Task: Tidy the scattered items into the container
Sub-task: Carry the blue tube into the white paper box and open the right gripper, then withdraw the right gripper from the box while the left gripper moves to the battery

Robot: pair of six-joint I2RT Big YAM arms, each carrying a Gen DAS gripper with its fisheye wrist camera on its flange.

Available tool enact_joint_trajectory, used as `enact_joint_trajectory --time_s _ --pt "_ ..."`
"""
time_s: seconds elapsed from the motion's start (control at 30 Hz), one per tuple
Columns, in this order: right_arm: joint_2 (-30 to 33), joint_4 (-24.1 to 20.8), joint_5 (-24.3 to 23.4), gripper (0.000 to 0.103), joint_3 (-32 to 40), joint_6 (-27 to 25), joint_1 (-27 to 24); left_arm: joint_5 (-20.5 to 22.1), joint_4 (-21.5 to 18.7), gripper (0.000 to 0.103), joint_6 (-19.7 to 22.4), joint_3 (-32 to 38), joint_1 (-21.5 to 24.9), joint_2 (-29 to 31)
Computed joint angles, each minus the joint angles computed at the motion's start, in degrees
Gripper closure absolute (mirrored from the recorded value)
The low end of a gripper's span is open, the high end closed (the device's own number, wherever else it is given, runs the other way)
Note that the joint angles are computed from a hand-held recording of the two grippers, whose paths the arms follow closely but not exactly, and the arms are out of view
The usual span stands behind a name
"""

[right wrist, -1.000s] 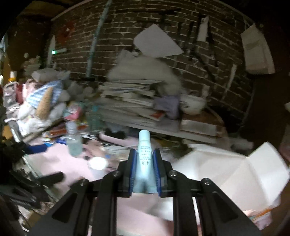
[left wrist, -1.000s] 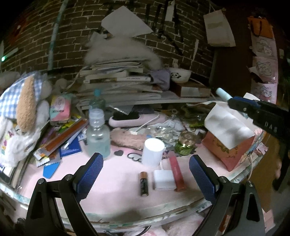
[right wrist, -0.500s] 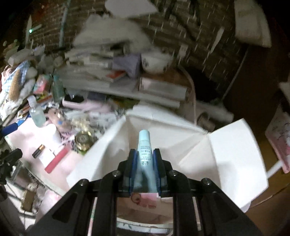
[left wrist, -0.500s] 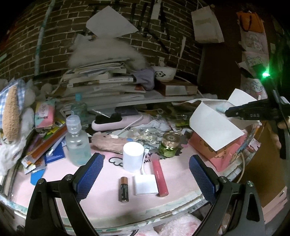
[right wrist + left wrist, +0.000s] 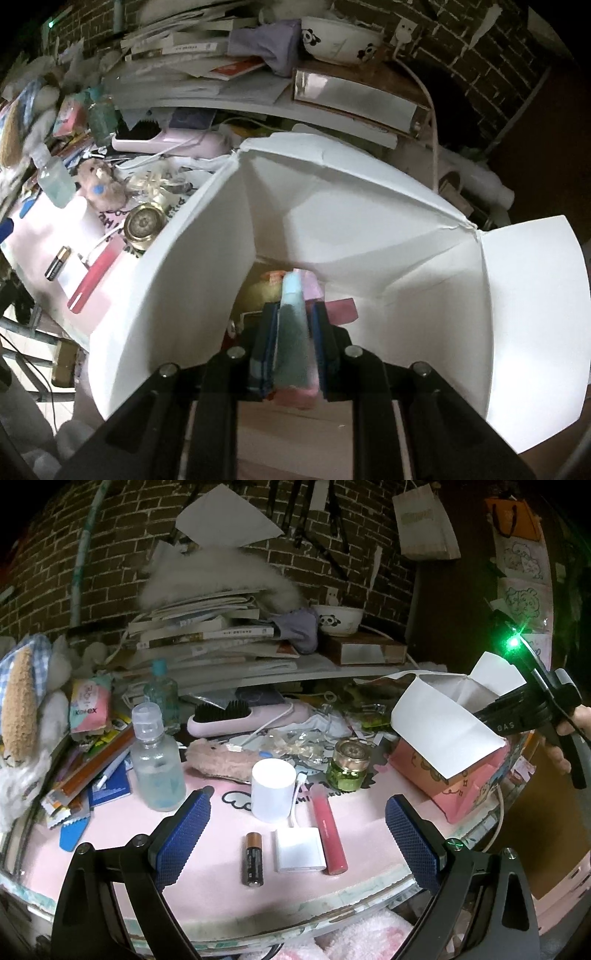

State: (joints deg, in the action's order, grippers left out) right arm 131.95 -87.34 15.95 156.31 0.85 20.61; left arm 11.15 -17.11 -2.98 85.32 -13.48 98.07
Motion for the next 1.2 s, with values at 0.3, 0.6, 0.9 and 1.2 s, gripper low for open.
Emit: enact_joint_trajectory --time_s 0.3,0.6,0.9,1.2 --pt "-9.3 14.1 2.9 0.061 -14.6 0.5 1.1 0.0 -0.1 0.008 -0.1 0.1 -0.1 0.1" --pt "-19.7 42.0 -0.3 0.044 -33.6 -4.7 7.2 -0.3 0.0 0.008 -0.6 -1.2 0.4 0.3" --pt "-16.7 47.2 -8.1 0.041 -35.4 -3.5 11.4 1.5 2.2 0.008 -0.4 -3.8 1.6 0.8" --pt "-18.7 54.5 -7.4 0.039 -45.8 0.0 12.4 2.0 0.2 0.057 1.6 -2.9 2.2 3.3"
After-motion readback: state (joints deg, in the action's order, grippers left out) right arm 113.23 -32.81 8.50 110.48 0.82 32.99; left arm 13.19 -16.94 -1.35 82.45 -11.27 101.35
